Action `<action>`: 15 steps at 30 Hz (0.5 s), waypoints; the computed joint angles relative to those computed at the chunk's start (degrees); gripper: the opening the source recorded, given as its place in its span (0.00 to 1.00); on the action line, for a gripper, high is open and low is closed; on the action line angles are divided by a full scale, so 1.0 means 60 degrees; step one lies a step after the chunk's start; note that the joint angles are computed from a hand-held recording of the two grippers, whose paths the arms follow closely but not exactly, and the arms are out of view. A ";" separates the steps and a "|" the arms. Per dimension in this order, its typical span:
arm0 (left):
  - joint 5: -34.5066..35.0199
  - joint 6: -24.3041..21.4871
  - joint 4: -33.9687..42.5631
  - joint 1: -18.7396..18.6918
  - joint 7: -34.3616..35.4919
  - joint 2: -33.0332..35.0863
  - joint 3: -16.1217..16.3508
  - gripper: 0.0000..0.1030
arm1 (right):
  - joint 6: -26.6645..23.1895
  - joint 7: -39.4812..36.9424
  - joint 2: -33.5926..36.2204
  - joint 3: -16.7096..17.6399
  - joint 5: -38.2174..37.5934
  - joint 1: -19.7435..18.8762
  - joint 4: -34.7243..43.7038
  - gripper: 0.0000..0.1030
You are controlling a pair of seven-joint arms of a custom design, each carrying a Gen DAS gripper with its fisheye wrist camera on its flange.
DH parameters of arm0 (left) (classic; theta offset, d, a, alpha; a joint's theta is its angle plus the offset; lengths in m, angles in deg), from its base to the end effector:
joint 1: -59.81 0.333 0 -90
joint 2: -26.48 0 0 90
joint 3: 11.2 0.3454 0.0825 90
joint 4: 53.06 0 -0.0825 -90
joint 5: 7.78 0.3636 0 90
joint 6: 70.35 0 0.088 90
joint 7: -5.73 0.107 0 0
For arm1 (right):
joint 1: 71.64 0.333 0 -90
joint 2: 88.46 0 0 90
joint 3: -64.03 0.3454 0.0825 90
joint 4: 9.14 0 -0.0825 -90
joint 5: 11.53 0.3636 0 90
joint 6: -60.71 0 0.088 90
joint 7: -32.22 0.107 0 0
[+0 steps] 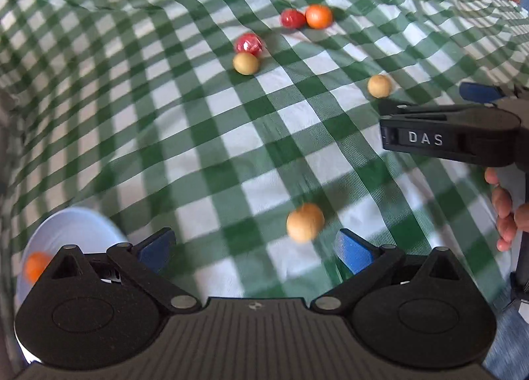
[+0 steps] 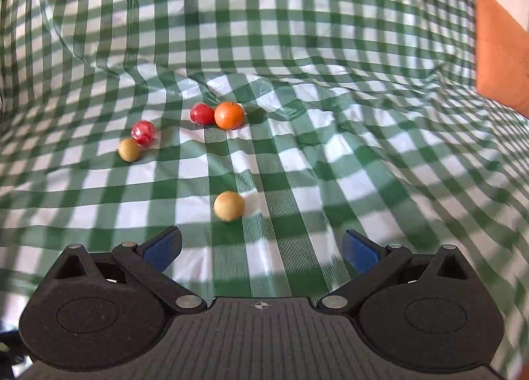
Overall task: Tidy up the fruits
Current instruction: 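Grasp a small yellow fruit with the left tool while the right grasps another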
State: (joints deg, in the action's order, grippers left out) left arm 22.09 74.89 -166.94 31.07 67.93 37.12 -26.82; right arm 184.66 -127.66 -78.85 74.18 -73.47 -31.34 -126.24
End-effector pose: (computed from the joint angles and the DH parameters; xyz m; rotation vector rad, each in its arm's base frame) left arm 0.4381 -0.4241 0.4532 -1.2131 2.4490 -0.4339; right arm 0.3959 0.4185 0.4147 -1.4137 2.0883 -0.9438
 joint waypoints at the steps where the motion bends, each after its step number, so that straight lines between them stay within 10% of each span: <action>1: 0.0186 0.0068 0.0136 -0.0041 -0.0140 0.0221 0.0057 1.00 | 0.0270 0.0003 0.0107 -0.0093 -0.0196 -0.0105 -0.0028 0.99; 7: 0.0683 0.0724 0.0235 -0.0219 -0.0689 0.0673 0.0359 1.00 | 0.1235 0.0543 0.0787 -0.0514 -0.1352 -0.0291 0.0020 0.99; 9: 0.0260 0.0960 0.0099 -0.0063 -0.0361 0.0577 0.0207 0.74 | 0.1219 0.0500 0.0816 -0.0545 -0.1400 -0.0264 0.0068 0.97; 10: -0.0416 0.1130 -0.0026 0.0159 0.0264 0.0440 -0.0027 0.60 | 0.1306 0.0646 0.0761 -0.0567 -0.1599 -0.0239 -0.0012 0.84; 11: -0.0679 0.1144 -0.0080 0.0208 0.0572 0.0352 -0.0128 0.26 | 0.1356 0.0807 0.0719 -0.0580 -0.1884 -0.0205 -0.0072 0.59; 13: 0.0292 0.0651 0.0040 -0.0265 0.0009 0.0236 0.0176 0.27 | 0.1553 0.0759 0.0631 -0.0542 -0.2222 -0.0221 -0.0111 0.27; 15: 0.0294 0.0771 -0.0096 -0.0206 0.0000 0.0044 0.0129 0.27 | 0.1323 0.0606 0.0665 -0.0474 -0.2061 -0.0190 -0.0014 0.27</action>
State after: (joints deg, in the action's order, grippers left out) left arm 23.86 79.52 -167.52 29.84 67.93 37.38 -26.05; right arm 192.60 -124.02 -74.86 71.33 -85.84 -32.49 -126.33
